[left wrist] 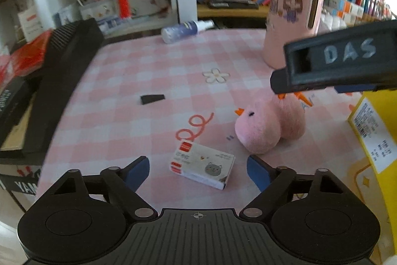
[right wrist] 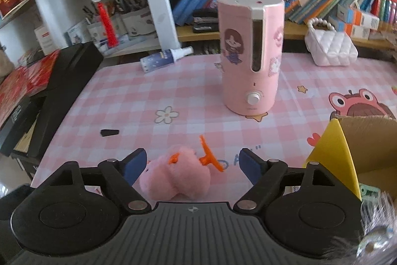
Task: Organize objects
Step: 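Move the left tool to the small white box while the right tool approaches the pink plush, then grasp the small white box with the left tool while the right tool grasps the pink plush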
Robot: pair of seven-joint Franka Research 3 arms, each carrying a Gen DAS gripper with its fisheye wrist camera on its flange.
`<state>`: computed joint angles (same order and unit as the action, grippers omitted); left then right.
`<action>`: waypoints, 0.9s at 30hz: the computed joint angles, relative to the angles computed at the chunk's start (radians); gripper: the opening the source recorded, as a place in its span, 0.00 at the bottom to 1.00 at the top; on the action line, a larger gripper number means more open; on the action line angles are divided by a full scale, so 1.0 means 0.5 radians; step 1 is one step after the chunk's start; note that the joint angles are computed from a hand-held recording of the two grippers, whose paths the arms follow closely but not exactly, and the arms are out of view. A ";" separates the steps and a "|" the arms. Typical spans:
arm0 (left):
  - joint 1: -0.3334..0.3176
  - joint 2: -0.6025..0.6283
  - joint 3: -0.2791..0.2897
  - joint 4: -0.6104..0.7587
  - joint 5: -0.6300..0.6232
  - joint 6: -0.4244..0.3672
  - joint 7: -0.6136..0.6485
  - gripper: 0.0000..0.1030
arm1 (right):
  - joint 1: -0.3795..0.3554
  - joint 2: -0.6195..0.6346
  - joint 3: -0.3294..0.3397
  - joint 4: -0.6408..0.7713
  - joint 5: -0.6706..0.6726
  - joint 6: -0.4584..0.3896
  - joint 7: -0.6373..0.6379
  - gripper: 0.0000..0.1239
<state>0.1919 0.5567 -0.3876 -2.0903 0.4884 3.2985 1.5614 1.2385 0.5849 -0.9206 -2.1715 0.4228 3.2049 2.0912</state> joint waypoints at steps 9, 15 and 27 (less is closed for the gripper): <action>0.156 0.061 -0.174 0.039 -0.059 -0.073 0.043 0.57 | -0.217 -0.082 0.203 0.027 -0.046 0.017 -0.068 0.69; 0.232 -0.098 -0.139 -0.138 -0.103 -0.006 -0.090 0.57 | -0.439 -0.127 0.426 0.111 -0.153 -0.059 -0.114 0.78; 0.543 -0.228 -0.337 -0.340 0.010 -0.006 -0.267 0.57 | -0.606 0.059 0.535 0.324 -0.564 -0.272 -0.019 0.74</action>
